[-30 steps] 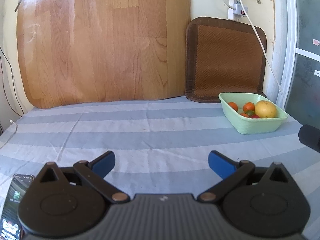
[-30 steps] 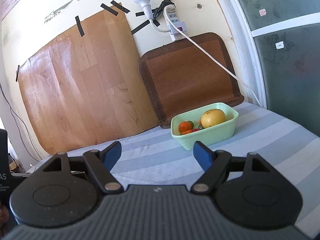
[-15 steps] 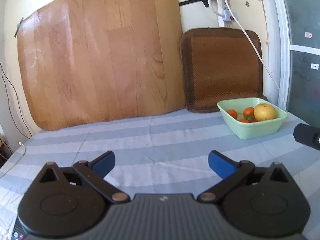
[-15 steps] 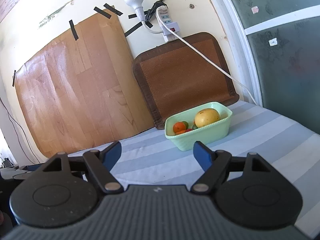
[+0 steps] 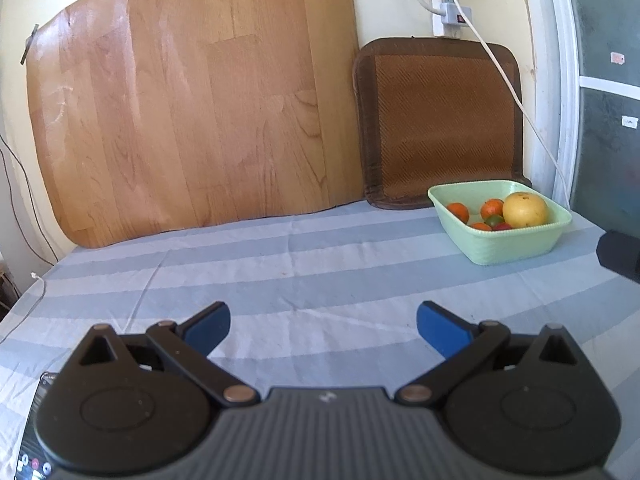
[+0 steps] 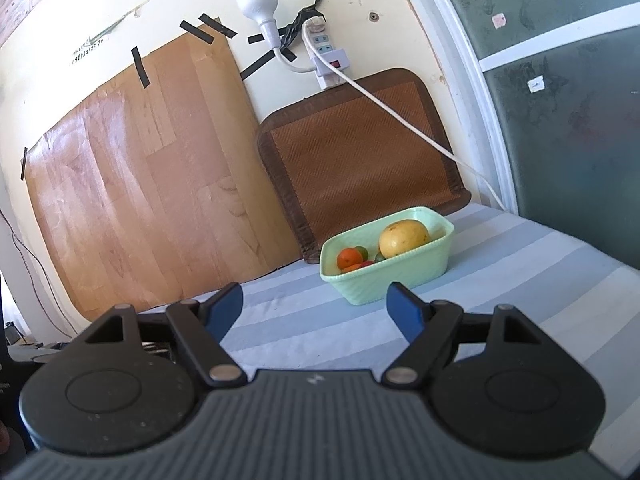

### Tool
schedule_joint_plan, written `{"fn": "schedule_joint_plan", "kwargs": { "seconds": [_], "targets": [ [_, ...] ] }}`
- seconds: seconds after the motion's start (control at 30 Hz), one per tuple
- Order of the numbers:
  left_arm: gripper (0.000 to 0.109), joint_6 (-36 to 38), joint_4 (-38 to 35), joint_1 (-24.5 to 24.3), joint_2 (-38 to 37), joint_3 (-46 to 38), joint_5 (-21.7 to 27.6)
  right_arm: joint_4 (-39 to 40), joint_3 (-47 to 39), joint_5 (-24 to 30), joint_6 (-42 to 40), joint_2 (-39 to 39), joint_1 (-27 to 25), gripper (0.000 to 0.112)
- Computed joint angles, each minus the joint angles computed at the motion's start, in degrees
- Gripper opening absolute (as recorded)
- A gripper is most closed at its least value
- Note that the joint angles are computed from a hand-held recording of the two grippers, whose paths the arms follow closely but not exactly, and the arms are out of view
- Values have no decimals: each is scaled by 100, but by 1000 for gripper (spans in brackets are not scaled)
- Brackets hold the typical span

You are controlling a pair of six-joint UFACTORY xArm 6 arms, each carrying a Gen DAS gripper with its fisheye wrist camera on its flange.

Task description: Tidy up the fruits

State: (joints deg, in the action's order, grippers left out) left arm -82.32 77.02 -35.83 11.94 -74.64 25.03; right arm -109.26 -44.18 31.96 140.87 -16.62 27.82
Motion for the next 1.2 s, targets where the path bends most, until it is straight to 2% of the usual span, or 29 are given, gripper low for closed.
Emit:
{"fn": "schedule_joint_plan", "kwargs": {
  "seconds": [0.53,0.63,0.8,1.2],
  "targets": [
    [103,452,-381,-48,128,-81,78,-49,43,14,127,-22,-52,81],
    [103,423,-245,-75,162,-118,190,-39,71,87,142,-40,-43,81],
    [103,53,387,-188,173,-182,645,-40,134,115,236,-91,-88,81],
    [103,1,571,-289,117,-182,796,-150,195,211,315,-197,-66,81]
  ]
}}
